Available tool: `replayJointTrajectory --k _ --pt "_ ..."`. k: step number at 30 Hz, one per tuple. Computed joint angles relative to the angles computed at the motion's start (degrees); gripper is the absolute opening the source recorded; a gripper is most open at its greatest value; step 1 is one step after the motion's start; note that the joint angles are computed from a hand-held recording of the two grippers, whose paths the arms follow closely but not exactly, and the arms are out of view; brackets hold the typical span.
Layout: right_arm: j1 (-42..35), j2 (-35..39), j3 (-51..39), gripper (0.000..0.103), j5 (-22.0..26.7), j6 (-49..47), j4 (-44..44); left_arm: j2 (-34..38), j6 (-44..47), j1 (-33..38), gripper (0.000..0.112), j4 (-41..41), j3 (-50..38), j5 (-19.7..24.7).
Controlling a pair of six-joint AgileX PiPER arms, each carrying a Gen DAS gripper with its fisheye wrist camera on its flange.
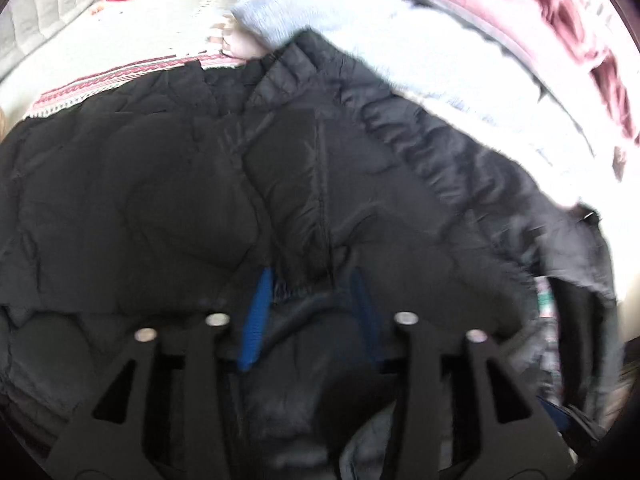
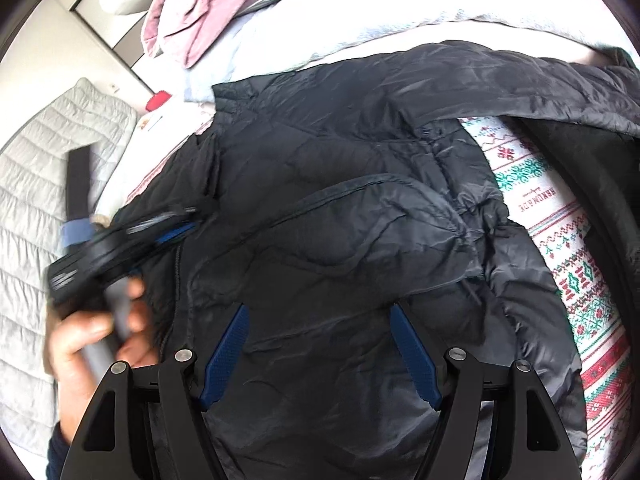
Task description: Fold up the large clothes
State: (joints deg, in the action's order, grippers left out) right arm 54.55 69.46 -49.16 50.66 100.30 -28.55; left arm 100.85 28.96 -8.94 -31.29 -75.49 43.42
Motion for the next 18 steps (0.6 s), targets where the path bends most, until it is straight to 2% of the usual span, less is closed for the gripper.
replayJointTrajectory --k 1,3,6,8,10,12,14,16,18 --pt "-0.19 -0.84 0.56 0.074 0.29 0.73 -0.2 -1.96 2.21 2.42 0.064 -2.88 0.85 1.61" --pt "-1.0 -2.04 1.39 0.074 0.42 1.4 -0.31 -5.64 6.25 7.62 0.076 -7.33 2.38 4.93" --pt "-1.73 -5.26 3.35 0.074 0.86 3.16 -0.56 -9.55 12.04 19.13 0.083 -13.99 4.12 12.39" --pt "-2.24 -7.66 4.79 0.074 1.35 4.55 -1.08 -10.24 11.52 28.64 0.088 -15.37 4.19 18.35" --pt "-2.71 -10.3 5.87 0.074 2.9 5.92 -1.86 -10.69 10.17 34.86 0.095 -14.79 4.65 19.85" --pt "-2.28 -14.2 7.16 0.074 5.78 8.73 -4.0 -12.02 11.26 41.66 0.099 -16.61 6.94 19.28" --pt "-2.42 -18.19 8.28 0.074 8.26 10.31 -5.52 -12.53 11.57 44.33 0.102 -15.28 7.72 18.13" --pt "-4.67 -24.14 10.32 0.074 9.59 10.43 -6.2 -10.97 12.62 45.14 0.102 -12.36 6.26 20.19" --pt "-4.35 -31.32 12.24 0.074 14.64 14.08 -8.77 -9.37 13.37 44.86 0.102 -10.85 6.03 20.05"
